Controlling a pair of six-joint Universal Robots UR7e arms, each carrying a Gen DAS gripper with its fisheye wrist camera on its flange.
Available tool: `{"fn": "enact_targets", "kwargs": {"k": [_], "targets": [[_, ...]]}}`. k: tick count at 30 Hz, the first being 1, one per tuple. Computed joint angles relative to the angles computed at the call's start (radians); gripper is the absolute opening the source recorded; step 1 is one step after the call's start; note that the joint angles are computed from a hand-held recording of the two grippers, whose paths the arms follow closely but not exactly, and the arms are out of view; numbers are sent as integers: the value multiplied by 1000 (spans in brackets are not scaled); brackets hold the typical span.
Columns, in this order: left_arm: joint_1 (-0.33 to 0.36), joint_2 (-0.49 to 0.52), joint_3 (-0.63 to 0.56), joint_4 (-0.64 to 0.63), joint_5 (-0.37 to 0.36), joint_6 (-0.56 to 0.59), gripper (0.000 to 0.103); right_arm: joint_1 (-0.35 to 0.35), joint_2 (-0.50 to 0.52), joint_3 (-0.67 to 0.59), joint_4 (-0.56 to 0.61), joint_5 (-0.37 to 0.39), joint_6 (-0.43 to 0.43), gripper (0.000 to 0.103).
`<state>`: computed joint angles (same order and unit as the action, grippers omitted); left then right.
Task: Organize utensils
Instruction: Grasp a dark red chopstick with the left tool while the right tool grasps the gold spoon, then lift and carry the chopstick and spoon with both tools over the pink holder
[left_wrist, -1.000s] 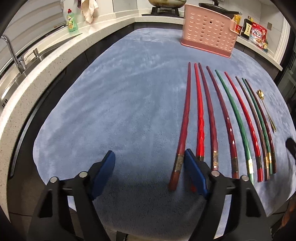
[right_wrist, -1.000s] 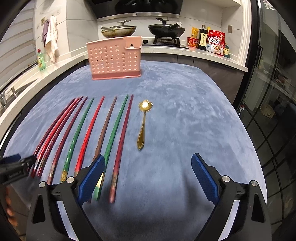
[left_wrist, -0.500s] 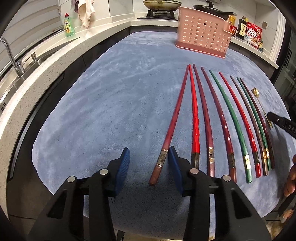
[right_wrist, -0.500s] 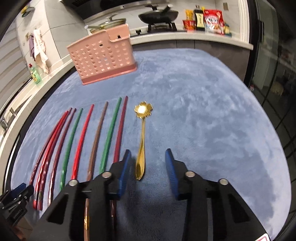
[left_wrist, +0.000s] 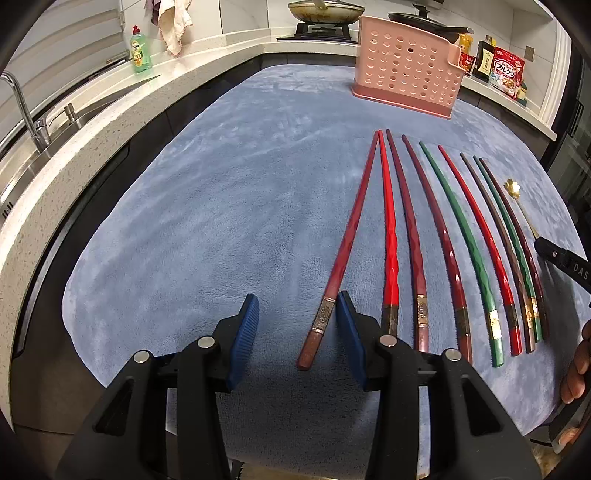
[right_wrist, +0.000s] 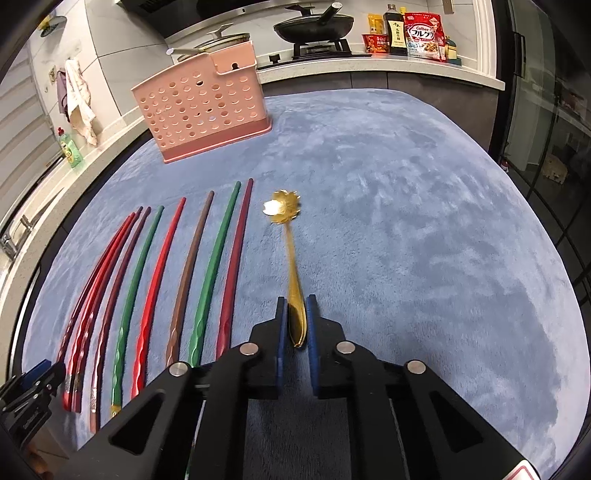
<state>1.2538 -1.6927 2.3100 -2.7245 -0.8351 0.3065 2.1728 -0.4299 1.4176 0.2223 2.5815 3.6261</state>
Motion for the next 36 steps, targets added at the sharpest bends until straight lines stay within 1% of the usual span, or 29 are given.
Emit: {"fn": "enact_targets", "kwargs": {"k": [3, 5, 9, 10, 11, 12, 14, 17, 20, 26, 31, 34, 35, 36], "targets": [[0, -1, 2, -3, 2, 6, 41, 8, -8, 16, -4, -4, 12, 9], [-1, -5, 2, 5, 0, 9, 39, 14, -14, 25, -3, -6, 23, 9], [-1, -18, -9, 53, -20, -11, 29, 39, -24, 32, 4, 10, 23, 7], [-1, -22, -12, 67, -25, -19, 28, 44, -25, 32, 9, 16, 22, 5], [0, -24, -16, 78, -29, -24, 25, 51, -28, 31, 14, 20, 21, 2], [-1, -27, -19, 91, -35, -29, 20, 54, -32, 34, 14, 20, 21, 2], [0, -34, -31, 127, -50, -46, 14, 62, -40, 38, 15, 21, 24, 2], [5, -40, -47, 165, -77, -68, 13, 72, -52, 43, 8, 29, 14, 2], [-2, -50, -53, 183, -85, -76, 12, 78, -62, 42, 6, 32, 10, 2], [-41, -84, -84, 213, -108, -81, 11, 95, -94, 41, -19, 48, -39, 2], [-75, -77, -140, 204, -123, -77, 9, 102, -121, 24, -51, 63, -120, 2], [-96, -52, -185, 195, -121, -67, 6, 100, -138, 18, -81, 63, -175, 2], [-103, -40, -199, 188, -117, -60, 0, 99, -142, 15, -90, 63, -191, 2], [-113, -27, -211, 176, -107, -50, 0, 97, -148, 11, -104, 63, -216, 2]]}}
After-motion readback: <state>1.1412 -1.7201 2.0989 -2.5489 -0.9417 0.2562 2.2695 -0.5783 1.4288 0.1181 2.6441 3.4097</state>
